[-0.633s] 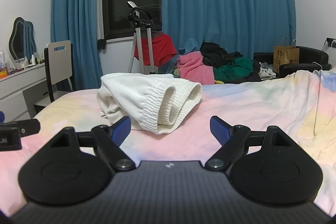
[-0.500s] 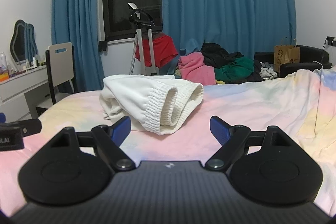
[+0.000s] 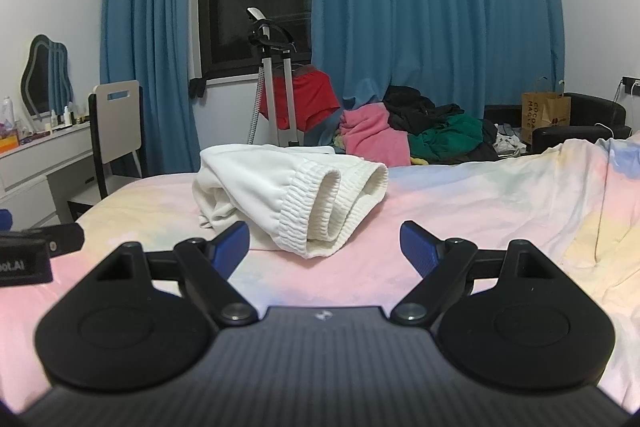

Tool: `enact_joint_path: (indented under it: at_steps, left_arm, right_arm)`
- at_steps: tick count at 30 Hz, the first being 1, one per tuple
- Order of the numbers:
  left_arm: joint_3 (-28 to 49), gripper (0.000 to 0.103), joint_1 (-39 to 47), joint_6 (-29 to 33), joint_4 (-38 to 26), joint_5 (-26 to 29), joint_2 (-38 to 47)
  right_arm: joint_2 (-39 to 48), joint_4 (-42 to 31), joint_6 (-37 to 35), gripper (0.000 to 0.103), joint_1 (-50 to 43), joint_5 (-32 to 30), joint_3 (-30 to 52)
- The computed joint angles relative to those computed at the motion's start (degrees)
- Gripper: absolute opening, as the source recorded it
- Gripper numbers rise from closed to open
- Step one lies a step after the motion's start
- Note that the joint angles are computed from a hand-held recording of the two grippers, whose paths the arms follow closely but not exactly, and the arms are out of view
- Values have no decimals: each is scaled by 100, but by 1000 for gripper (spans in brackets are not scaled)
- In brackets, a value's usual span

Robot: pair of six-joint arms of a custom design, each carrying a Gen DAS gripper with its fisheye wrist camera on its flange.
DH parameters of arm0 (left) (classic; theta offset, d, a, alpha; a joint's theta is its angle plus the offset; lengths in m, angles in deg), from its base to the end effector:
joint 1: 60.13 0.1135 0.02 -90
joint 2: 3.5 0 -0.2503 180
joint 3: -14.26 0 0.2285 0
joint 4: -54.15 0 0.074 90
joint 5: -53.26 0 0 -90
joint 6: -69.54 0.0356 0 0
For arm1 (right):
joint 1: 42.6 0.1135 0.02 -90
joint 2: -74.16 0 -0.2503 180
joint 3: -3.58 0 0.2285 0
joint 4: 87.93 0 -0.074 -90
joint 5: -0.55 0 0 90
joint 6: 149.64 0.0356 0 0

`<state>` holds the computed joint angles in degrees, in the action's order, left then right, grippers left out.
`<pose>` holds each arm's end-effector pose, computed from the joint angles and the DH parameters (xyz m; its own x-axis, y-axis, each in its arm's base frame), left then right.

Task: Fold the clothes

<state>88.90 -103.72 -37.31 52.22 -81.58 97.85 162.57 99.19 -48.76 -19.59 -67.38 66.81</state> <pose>0.2784 -0.2304 0.2086 -0.3440 0.0437 -0.9379 -0.0617 0.9957 0.0691 0.3012 0.1134 0.2333 -0.2865 0.0684 -0.9556 0.0210 0.9977 0.0651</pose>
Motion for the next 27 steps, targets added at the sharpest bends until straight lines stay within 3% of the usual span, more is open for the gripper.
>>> enact_joint_path:
  at_steps: [20, 27]
  left_arm:
    - [143, 103, 36, 17, -120, 37, 190]
    - [-30, 103, 94, 65, 240, 175, 172]
  right_arm:
    - [-108, 126, 99, 84, -95, -175, -184]
    - [-140, 118, 117, 84, -120, -190, -194]
